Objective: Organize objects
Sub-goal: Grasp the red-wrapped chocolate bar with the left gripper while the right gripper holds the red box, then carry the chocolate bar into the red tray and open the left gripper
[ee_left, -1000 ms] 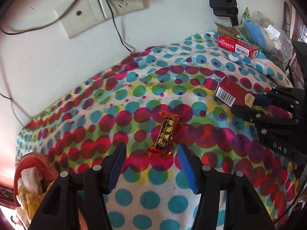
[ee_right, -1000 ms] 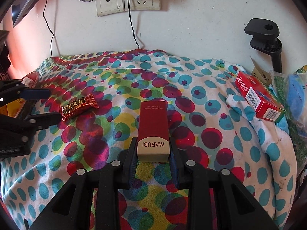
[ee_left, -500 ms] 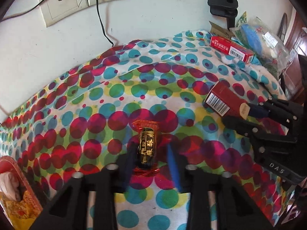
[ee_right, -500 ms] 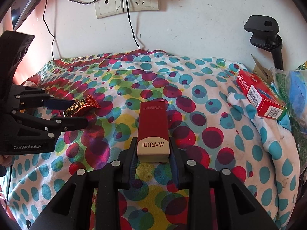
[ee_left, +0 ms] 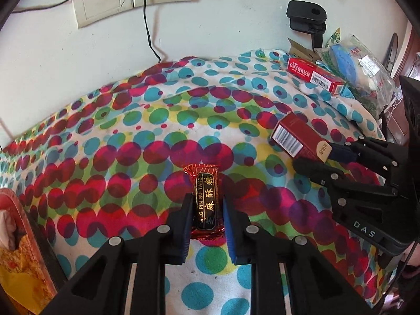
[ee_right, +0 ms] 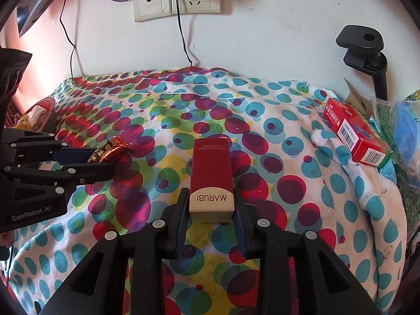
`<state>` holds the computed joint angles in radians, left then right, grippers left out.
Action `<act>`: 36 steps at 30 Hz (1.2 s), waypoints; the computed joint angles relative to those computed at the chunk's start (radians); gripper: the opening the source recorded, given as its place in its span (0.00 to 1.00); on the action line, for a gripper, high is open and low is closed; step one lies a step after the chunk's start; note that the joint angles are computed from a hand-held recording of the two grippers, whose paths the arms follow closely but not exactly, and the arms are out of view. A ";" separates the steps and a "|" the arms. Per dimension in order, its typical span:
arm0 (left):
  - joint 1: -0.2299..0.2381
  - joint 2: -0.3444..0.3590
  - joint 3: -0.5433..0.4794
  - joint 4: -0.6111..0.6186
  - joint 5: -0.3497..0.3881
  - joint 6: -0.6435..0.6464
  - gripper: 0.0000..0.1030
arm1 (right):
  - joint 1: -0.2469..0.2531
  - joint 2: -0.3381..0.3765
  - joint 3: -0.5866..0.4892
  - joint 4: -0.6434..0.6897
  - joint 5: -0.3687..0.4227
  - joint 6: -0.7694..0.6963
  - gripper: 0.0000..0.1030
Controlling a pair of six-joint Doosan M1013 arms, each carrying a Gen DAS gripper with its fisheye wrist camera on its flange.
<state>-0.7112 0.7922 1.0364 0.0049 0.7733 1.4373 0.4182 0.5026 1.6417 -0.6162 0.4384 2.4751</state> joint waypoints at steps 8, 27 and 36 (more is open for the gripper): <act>-0.006 -0.044 0.078 0.057 -0.065 -0.117 0.21 | 0.000 0.000 0.000 0.000 -0.001 0.000 0.29; -0.004 -0.165 0.268 0.198 -0.151 -0.326 0.21 | 0.001 0.001 -0.002 -0.002 0.003 0.003 0.29; 0.004 -0.228 0.350 0.227 -0.199 -0.407 0.21 | 0.001 0.002 -0.003 -0.004 0.004 0.004 0.29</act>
<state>-0.7074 0.5638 1.3868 0.2320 0.5744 1.0302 0.4194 0.5045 1.6389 -0.6200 0.4424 2.4787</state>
